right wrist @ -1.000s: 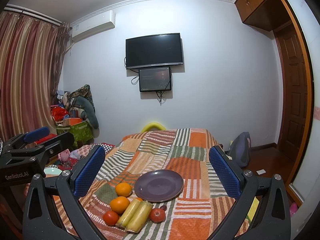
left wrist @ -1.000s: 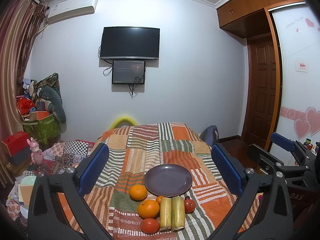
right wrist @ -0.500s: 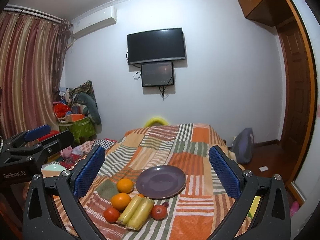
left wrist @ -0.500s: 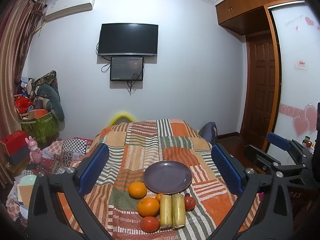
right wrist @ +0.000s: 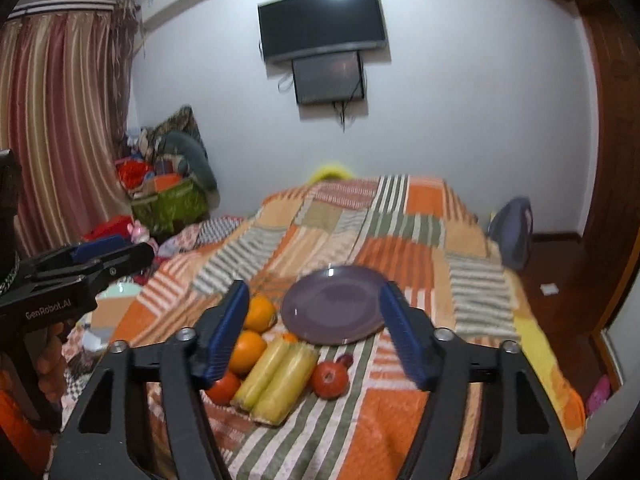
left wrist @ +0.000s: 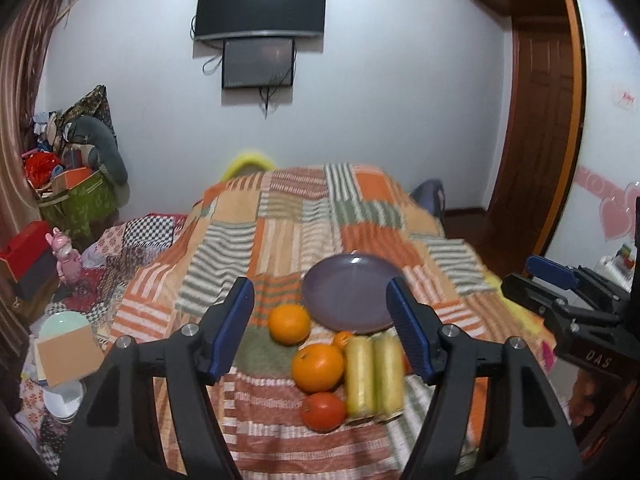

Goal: Organize fruits
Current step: 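Grasp a yellow corn cob with the left gripper while the right gripper grasps the other cob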

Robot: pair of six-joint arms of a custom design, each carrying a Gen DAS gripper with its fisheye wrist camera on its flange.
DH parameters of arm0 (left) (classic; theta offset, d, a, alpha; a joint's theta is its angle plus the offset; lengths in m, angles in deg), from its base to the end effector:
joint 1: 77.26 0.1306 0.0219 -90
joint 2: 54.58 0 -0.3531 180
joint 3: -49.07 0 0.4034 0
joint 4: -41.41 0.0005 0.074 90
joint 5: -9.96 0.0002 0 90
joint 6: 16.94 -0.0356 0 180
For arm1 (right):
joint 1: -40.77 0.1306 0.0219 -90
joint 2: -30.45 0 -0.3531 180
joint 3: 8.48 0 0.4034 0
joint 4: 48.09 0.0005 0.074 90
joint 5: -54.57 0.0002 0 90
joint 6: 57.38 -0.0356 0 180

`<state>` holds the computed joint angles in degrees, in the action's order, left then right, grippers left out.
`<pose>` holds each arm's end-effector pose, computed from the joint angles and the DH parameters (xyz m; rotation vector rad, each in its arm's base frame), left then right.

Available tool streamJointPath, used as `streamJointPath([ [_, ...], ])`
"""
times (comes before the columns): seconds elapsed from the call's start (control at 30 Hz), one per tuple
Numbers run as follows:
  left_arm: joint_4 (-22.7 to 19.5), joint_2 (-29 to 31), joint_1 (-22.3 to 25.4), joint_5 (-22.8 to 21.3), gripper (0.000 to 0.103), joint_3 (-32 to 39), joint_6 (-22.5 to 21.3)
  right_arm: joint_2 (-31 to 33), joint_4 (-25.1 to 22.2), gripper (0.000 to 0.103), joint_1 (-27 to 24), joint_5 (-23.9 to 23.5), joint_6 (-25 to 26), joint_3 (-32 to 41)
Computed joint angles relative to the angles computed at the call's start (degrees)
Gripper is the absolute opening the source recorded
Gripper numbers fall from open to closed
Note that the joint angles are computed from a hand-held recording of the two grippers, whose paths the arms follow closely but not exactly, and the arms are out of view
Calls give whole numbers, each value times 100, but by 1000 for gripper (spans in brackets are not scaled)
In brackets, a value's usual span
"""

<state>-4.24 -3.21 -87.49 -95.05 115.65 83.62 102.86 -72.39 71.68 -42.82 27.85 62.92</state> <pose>0.2811 -0.0419 0.4572 -0.1625 2.0762 0.0547 0.3559 0.2178 0.4132 -0.5443 1.9745 0.5228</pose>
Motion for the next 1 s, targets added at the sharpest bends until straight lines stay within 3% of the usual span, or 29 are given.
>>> streamJointPath([
  [0.17, -36, 228, 349, 346, 69, -122, -156, 438, -510, 46, -88, -348, -56, 218],
  [0.57, -337, 553, 757, 1050, 69, -393, -379, 1305, -1414, 46, -15, -652, -96, 677],
  [1.0, -500, 823, 1092, 1735, 69, -624, -389, 1978, -1948, 46, 201, -771, -94, 1044],
])
